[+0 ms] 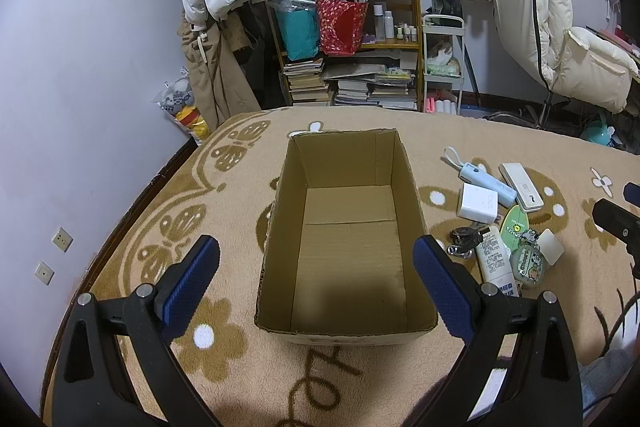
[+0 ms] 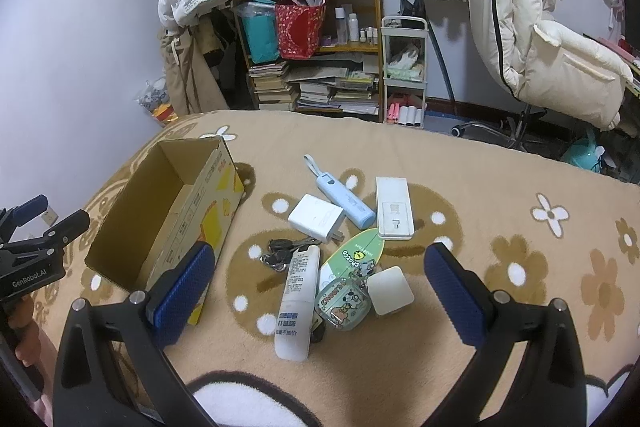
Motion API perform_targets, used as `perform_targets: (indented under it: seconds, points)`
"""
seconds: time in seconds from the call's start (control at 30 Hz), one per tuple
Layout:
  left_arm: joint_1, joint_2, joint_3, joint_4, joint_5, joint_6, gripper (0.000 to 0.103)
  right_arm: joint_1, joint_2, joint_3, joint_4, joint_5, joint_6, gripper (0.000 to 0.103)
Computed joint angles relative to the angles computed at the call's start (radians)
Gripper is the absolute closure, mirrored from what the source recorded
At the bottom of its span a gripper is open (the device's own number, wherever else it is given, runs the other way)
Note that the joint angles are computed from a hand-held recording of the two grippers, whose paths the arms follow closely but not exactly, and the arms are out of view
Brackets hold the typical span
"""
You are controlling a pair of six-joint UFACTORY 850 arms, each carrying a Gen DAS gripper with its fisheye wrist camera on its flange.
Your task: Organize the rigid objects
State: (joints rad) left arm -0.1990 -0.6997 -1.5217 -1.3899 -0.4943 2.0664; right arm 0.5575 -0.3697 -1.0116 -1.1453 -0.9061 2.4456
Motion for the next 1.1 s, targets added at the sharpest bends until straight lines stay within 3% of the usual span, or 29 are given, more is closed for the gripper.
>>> perform_targets:
  seconds: [0.53, 0.67, 1.1]
  points:
    - [-0.003, -0.002, -0.002, 0.029, 0.008, -0.024, 0.006, -0.005, -0.003, 0.001, -0.003, 0.022, -0.009, 0.000]
    - [-0.010, -0.034, -0.056, 0.133, 0.002, -0.161, 0.006, -0.010, 0.003, 0.005, -0.002, 0.034, -0.011, 0.000]
    - [-0.055, -0.155, -0.255, 0.473, 0.033, -0.493, 0.006, -0.099, 0.044, 0.085, -0.044, 0.183, 0.069, 0.000]
